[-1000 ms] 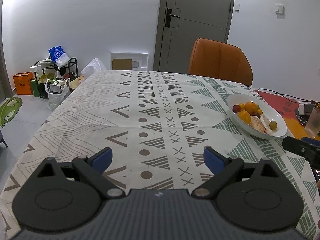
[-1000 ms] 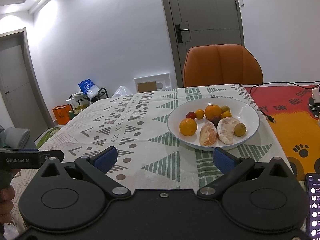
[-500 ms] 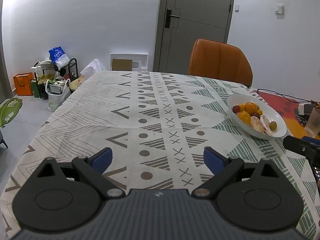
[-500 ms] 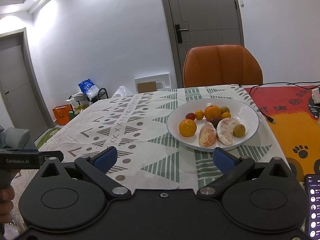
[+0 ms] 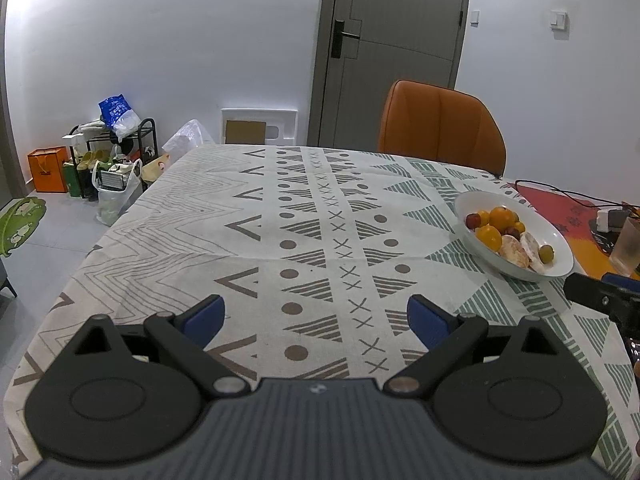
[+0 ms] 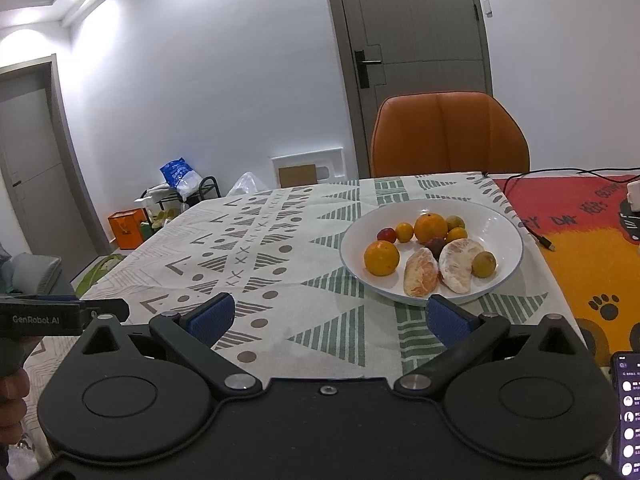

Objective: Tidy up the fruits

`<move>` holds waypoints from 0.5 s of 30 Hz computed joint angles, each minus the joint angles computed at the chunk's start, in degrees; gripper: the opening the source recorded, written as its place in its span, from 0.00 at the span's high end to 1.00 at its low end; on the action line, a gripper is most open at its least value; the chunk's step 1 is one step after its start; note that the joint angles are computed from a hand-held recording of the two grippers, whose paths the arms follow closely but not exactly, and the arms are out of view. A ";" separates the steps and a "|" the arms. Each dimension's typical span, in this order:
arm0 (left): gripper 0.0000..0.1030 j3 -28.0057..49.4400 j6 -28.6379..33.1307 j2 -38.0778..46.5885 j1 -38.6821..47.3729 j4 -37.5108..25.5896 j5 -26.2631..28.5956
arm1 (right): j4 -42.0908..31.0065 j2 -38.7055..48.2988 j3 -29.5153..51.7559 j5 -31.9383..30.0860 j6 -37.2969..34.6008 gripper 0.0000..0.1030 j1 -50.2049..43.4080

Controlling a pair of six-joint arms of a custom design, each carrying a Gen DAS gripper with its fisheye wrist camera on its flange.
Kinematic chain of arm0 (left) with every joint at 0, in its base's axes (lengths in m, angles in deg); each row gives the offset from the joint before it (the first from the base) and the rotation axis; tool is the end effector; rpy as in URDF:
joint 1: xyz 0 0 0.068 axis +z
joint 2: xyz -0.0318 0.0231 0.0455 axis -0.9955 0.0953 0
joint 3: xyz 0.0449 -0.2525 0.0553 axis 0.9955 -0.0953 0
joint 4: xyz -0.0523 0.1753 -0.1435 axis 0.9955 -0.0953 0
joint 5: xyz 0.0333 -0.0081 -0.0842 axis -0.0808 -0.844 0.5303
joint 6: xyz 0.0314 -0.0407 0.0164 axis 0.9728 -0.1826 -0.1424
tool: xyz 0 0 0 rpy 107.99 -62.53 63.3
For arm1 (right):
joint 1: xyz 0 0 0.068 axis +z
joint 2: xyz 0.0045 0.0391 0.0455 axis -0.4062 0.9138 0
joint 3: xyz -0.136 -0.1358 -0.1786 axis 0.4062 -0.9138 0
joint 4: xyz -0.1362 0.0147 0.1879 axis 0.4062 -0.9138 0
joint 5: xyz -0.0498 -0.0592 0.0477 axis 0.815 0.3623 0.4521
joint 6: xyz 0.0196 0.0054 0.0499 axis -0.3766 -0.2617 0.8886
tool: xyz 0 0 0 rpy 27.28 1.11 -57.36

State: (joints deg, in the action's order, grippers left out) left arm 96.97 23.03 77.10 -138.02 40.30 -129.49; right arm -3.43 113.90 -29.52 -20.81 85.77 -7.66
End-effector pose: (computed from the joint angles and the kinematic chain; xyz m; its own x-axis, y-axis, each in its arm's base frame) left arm 0.1839 -0.2032 0.2036 -0.5289 -0.2457 -0.8123 -0.3059 0.9480 -0.0876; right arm 0.2183 0.0739 0.2156 -0.5047 -0.0953 -0.8580 -0.4716 0.8629 0.1816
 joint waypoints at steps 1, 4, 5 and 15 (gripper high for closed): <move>0.06 0.03 -0.08 0.05 -0.03 -0.02 -0.06 | 0.01 -0.01 -0.01 -0.04 0.01 0.00 -0.03; 0.06 0.02 -0.13 0.04 -0.01 -0.05 -0.01 | 0.05 -0.02 -0.05 0.04 0.01 0.00 0.05; 0.06 0.02 -0.13 0.04 -0.01 -0.05 -0.01 | -0.07 -0.04 0.00 0.13 0.05 0.00 0.12; 0.06 -0.33 0.18 0.20 -0.26 0.60 0.54 | 0.08 0.19 -0.28 0.52 0.30 0.00 0.28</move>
